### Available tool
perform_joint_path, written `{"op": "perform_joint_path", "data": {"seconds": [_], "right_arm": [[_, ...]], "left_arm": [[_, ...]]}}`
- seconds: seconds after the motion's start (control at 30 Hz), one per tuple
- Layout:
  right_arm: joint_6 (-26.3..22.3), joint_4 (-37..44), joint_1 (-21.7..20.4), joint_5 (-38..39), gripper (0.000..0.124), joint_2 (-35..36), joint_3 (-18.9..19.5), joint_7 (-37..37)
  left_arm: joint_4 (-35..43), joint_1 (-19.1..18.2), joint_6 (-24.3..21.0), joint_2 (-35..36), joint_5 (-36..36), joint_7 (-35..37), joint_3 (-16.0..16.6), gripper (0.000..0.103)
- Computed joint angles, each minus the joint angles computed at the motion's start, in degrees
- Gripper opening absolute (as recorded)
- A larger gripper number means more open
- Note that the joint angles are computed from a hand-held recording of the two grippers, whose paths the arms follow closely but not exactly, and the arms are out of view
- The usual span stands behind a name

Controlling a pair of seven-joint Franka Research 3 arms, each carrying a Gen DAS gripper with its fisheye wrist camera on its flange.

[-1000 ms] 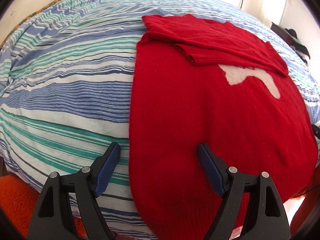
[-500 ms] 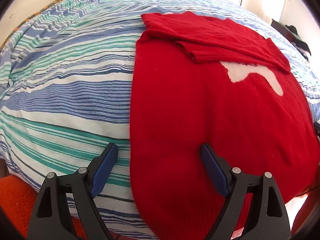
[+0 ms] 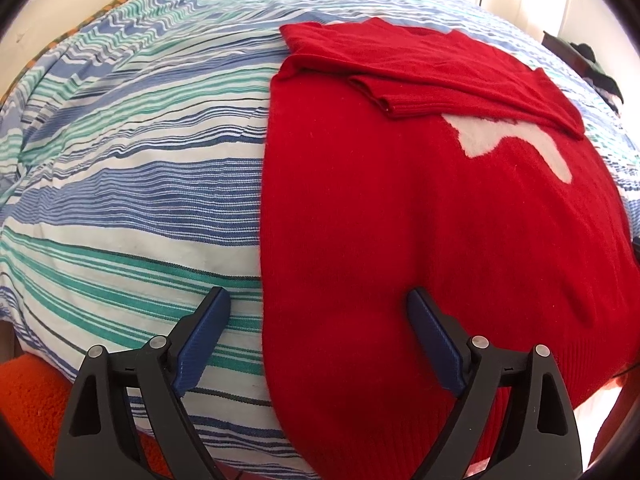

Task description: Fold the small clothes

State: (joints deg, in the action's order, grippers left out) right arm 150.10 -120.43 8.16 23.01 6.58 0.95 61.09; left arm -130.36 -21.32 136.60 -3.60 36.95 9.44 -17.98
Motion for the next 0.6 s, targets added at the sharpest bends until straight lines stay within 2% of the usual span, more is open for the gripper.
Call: {"op": "perform_joint_path", "data": {"seconds": [0.23, 0.43, 0.5, 0.57, 0.6], "right_arm": [[1.0, -0.4, -0.2, 3.0, 0.093, 0.2, 0.4, -3.0], [4.6, -1.9, 0.4, 3.9, 0.097, 0.0, 0.8, -3.7], [1.3, -0.5, -0.1, 4.4, 0.097, -0.3, 0.5, -3.7], [-4.3, 1.2, -1.0, 6.1, 0.087, -1.6, -0.2, -2.2], [-7.5, 1.8, -2.0, 9.8, 0.084, -2.6, -0.5, -2.8]], "left_arm": [[-0.7, 0.1, 0.4, -0.4, 0.7, -1.1, 0.0, 0.094], [-1.6, 0.3, 1.8, -1.3, -0.7, 0.3, 0.3, 0.095], [-3.1, 0.3, 3.6, -4.0, -8.0, 5.0, 1.5, 0.094], [-7.5, 0.4, 7.8, -9.5, -15.2, 7.5, 2.9, 0.087], [-10.0, 0.3, 10.1, -12.4, -18.3, 7.9, 3.5, 0.087]]}}
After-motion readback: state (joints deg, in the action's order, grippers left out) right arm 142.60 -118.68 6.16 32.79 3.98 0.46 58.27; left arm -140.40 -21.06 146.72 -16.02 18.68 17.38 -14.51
